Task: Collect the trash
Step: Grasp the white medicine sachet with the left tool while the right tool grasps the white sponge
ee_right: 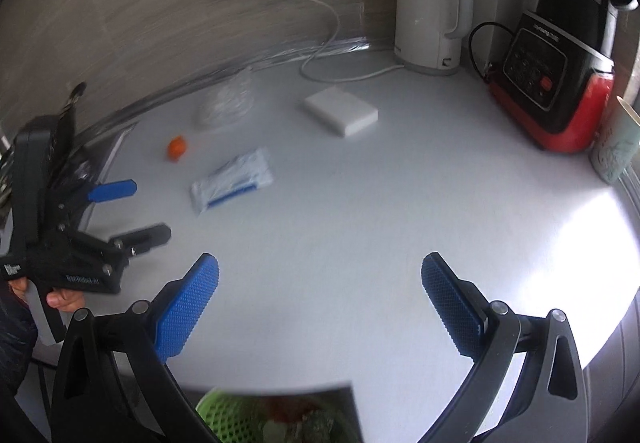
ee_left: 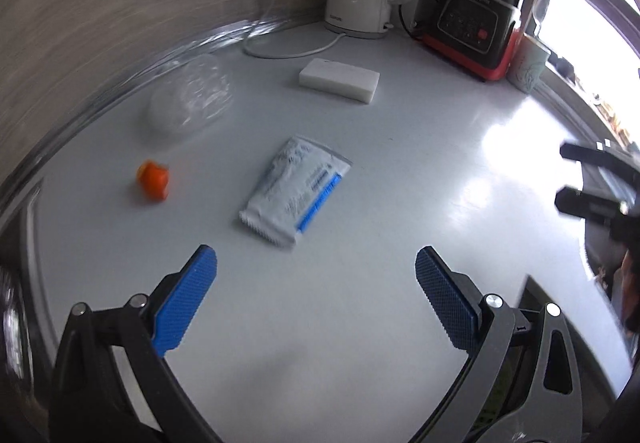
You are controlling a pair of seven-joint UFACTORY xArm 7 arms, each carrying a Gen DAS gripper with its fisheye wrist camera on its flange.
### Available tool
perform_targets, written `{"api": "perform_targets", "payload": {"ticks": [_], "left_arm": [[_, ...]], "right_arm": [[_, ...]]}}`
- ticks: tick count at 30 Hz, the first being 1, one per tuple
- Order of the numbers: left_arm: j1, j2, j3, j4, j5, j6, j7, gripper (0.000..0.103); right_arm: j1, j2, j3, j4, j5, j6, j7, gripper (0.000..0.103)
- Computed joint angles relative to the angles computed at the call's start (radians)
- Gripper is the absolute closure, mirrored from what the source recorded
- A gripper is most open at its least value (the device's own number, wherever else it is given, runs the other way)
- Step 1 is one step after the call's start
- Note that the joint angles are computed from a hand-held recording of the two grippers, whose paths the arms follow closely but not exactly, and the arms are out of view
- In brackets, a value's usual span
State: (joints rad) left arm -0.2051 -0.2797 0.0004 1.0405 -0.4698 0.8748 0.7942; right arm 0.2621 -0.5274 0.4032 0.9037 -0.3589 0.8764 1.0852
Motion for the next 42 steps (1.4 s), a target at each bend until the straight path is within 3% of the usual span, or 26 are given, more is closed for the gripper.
{"api": "perform_targets", "payload": {"ticks": [6, 14, 20, 26, 35, 42], "left_arm": [[-0.006, 0.166, -0.024, 0.093, -0.008, -0.037, 0.134, 0.008], [0.028, 0.297, -0.068, 0.200, -0.018, -0.011, 0.181, 0.008], [0.038, 0.334, -0.093, 0.231, -0.022, 0.013, 0.209, 0.018], [0.038, 0.348, -0.108, 0.238, -0.025, 0.005, 0.235, 0.020], [0.043, 0.359, -0.111, 0.257, -0.026, 0.030, 0.269, 0.026], [0.049, 0.368, -0.112, 0.275, -0.033, 0.052, 0.299, 0.036]], "right_arm": [[-0.056, 0.126, -0.040, 0.041, -0.077, -0.084, -0.012, 0.002], [-0.063, 0.292, -0.115, 0.123, -0.167, -0.166, -0.066, 0.002], [-0.046, 0.401, -0.182, 0.194, -0.185, -0.210, -0.152, 0.002], [-0.040, 0.503, -0.251, 0.269, -0.131, -0.278, -0.307, 0.002], [-0.055, 0.677, -0.313, 0.418, 0.102, -0.320, -0.644, 0.002], [-0.053, 0.730, -0.330, 0.473, 0.172, -0.300, -0.749, 0.002]]}}
